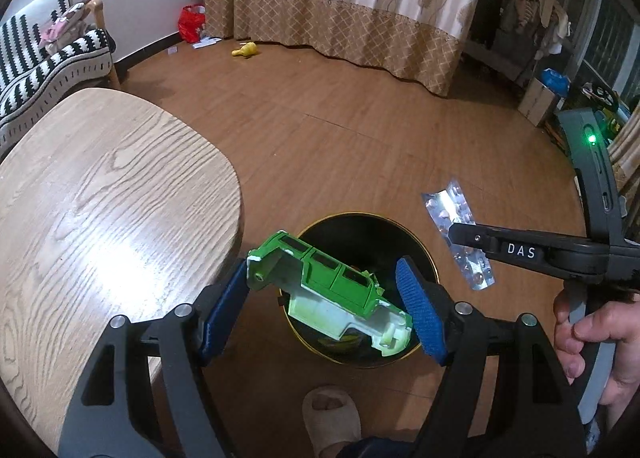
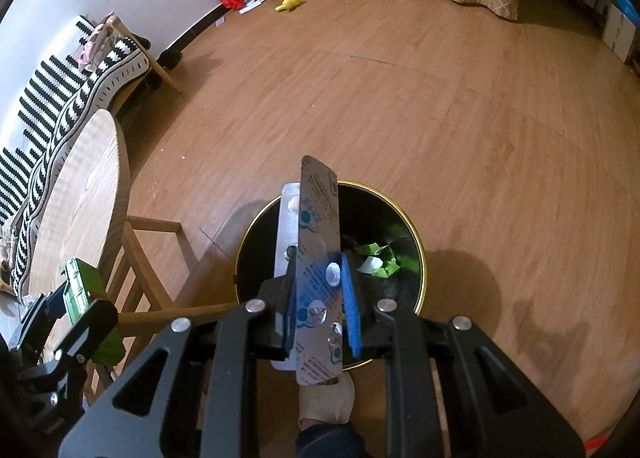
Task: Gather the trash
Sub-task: 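Open both tools over the black bin to drop the car and blister pack, then move both open tools back over the trash pile on the table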
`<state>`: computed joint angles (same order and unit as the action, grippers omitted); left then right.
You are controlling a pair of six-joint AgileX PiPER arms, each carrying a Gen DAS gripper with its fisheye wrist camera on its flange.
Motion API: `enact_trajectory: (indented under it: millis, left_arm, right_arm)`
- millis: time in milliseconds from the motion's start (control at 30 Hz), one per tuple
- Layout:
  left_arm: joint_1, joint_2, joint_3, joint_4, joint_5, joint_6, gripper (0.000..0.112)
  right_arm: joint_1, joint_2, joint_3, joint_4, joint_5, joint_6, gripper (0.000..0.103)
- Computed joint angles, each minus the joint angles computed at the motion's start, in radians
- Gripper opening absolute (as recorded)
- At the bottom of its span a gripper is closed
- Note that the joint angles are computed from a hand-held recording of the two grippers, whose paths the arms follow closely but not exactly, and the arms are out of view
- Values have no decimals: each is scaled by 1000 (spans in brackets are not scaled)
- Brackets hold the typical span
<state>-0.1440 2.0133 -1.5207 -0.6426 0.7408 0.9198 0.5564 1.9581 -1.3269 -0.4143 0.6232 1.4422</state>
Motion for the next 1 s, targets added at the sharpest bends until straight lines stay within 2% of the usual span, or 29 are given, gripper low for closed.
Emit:
enact_trajectory:
  millis: [100, 167, 200, 233, 733, 833, 867, 1000]
  left_arm:
    - [0, 4, 4, -4, -1, 7, 73]
    - [-3, 5, 6, -3, -4, 5, 73]
    - [-5, 8, 5, -1, -4, 2, 73]
    - [-5, 10, 4, 0, -3, 3, 73]
    - [-65, 84, -45, -3, 13, -31, 74]
    - [-86, 110, -61, 13, 9, -49, 81]
    - [-92, 116, -61, 19, -4, -65, 88]
    - [-96, 123, -67, 12, 5, -83, 91]
  right_arm:
    - [0, -6, 11, -13, -8, 20, 21]
    - [-9, -20, 32, -9, -21, 25, 32]
    - [-8, -25, 39, -21, -24, 44, 51]
    - [-9, -31, 47, -34, -24, 56, 64]
    - [3, -126, 168, -214, -2, 325, 72]
    - [8, -145, 192, -243, 2, 370, 73]
    - [11, -154, 201, -258, 6, 392, 74]
    - [15, -175, 218, -279, 14, 414, 76]
